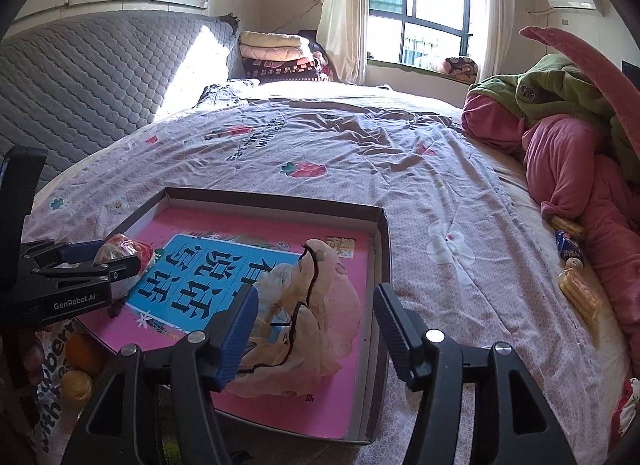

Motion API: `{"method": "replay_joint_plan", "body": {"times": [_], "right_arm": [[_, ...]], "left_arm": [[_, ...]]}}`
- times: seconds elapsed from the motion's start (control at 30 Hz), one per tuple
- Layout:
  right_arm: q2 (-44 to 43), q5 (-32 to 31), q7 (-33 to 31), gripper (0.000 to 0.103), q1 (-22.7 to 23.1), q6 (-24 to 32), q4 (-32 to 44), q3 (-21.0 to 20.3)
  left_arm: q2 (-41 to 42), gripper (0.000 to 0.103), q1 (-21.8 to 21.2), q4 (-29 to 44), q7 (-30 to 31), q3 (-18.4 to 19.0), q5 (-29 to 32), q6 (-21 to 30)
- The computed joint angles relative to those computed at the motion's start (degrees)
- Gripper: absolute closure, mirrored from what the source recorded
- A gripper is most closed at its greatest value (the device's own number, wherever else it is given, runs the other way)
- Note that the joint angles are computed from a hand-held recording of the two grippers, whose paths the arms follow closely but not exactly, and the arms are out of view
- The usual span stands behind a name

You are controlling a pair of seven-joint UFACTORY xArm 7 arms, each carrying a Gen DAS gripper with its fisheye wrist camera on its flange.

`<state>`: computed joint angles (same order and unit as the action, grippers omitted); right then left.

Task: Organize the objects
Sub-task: 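Lower and release the ball in the tray with left tool while right tool releases the pouf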

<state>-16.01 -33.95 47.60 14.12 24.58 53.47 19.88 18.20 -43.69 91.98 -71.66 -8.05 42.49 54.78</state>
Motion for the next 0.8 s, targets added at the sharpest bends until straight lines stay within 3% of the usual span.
{"method": "replay_joint_plan", "body": {"times": [0.23, 0.8], "right_arm": [[-0.6, -0.2, 0.0, 0.039, 0.0, -0.3, -0.2, 0.2], [-4.5, -2.7, 2.4, 0.03, -3.3, -4.3, -1.5, 2.8]], "left_arm": [[-0.4, 0.037, -0.3, 0.3, -0.2, -0.1, 0.4, 0.4], [-4.4, 0.036, -1.1, -1.8, -4.4, -1.8, 4.1, 2.7]]}}
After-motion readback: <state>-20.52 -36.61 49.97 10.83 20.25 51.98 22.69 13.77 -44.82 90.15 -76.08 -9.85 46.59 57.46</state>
